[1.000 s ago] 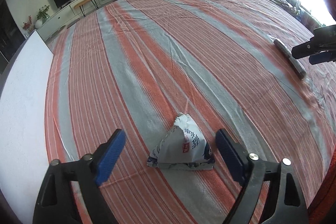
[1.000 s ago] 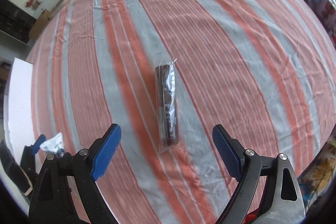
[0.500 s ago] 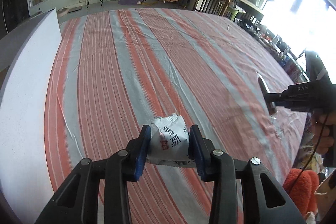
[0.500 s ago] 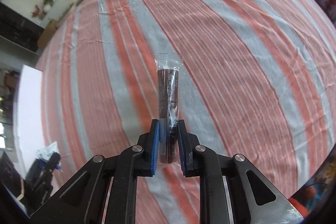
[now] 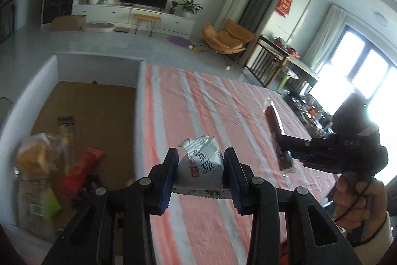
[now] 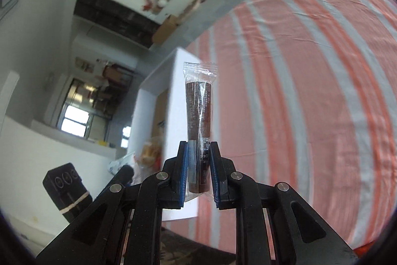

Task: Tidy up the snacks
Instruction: 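Lift and carry the dark bar and white packet over the white box, then open both grippers to drop the bar and packet into the box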

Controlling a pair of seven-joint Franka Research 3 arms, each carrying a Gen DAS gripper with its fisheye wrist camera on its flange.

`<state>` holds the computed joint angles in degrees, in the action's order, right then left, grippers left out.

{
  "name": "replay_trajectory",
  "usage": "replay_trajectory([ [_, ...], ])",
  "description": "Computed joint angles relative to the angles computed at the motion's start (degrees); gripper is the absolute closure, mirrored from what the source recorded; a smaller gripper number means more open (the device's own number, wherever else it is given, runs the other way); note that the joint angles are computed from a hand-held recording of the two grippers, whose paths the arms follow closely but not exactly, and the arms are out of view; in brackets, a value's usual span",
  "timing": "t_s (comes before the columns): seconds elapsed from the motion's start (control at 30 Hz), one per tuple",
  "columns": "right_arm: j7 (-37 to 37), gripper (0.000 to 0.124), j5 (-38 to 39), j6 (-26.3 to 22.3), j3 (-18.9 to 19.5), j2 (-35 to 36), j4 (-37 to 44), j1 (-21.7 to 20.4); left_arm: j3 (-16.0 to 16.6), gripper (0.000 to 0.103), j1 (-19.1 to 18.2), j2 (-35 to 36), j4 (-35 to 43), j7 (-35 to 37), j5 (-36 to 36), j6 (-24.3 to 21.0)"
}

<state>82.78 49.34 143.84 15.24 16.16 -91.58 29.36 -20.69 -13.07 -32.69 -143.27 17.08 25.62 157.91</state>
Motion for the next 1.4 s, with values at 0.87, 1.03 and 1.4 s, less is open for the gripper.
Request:
replay_trajectory([
  [0.87,21.19,0.05,-49.16,0.04,-7.29,8.21,12.41,21.11,-9.54,0.0,0.14,-8.22,-2.35,-16.89,12.96,-46.33],
  [1.03,27.74,0.045,-56.89,-2.75,-8.24,7.76,12.96,22.67,-6.6,0.0,-4.05,-10.32,-3.4,-19.37,13.95,-47.41],
  [1.4,28.91,0.043,-64.19,-2.48,-7.71,7.97,12.85,24.17,-5.89,0.0,-7.82,-8.23,-0.94,-17.8,13.85,-53.44],
])
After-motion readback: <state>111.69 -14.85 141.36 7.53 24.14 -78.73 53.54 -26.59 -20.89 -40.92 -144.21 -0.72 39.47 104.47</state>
